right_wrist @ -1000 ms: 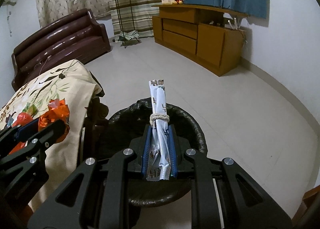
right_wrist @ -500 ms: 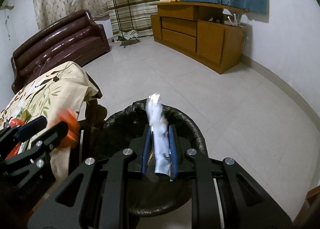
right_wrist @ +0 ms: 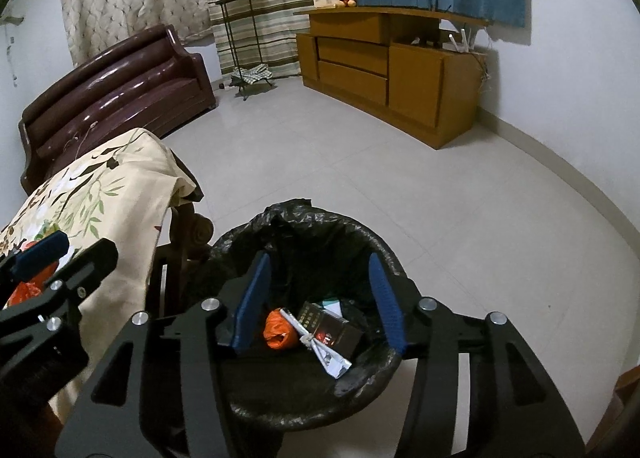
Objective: Collect trash
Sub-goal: 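Open both grippers to drop the bag and wrapper into the bin, then grasp the white green-printed tube with the right gripper while the left grasps the white-blue printed wrapper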
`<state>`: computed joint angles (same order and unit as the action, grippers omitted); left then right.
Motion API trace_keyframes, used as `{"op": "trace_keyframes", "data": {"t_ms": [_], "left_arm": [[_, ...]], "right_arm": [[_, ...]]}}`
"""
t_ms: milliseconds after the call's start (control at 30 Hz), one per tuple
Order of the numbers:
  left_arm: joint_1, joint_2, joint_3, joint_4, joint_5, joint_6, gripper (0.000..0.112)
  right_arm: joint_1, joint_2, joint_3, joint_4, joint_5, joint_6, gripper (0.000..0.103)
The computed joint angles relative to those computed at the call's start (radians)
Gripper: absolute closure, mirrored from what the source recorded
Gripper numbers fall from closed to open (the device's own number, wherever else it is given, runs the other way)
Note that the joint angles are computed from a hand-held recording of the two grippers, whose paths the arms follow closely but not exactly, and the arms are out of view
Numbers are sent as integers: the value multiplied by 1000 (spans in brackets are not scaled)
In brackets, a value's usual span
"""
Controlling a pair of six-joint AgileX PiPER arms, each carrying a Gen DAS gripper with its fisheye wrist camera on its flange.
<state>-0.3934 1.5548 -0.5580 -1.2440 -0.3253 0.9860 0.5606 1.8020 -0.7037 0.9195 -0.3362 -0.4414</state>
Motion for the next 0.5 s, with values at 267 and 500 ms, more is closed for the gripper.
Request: {"op": "trace_keyframes", "data": {"t_ms": [267,500], "left_arm": [[114,-157,92,-59,65,93,43],[271,-316,173,-230,141,327,42]], "right_arm": [[83,-30,-5,156,3,-110,45],[184,-40,-46,321,7,-254,45]]}}
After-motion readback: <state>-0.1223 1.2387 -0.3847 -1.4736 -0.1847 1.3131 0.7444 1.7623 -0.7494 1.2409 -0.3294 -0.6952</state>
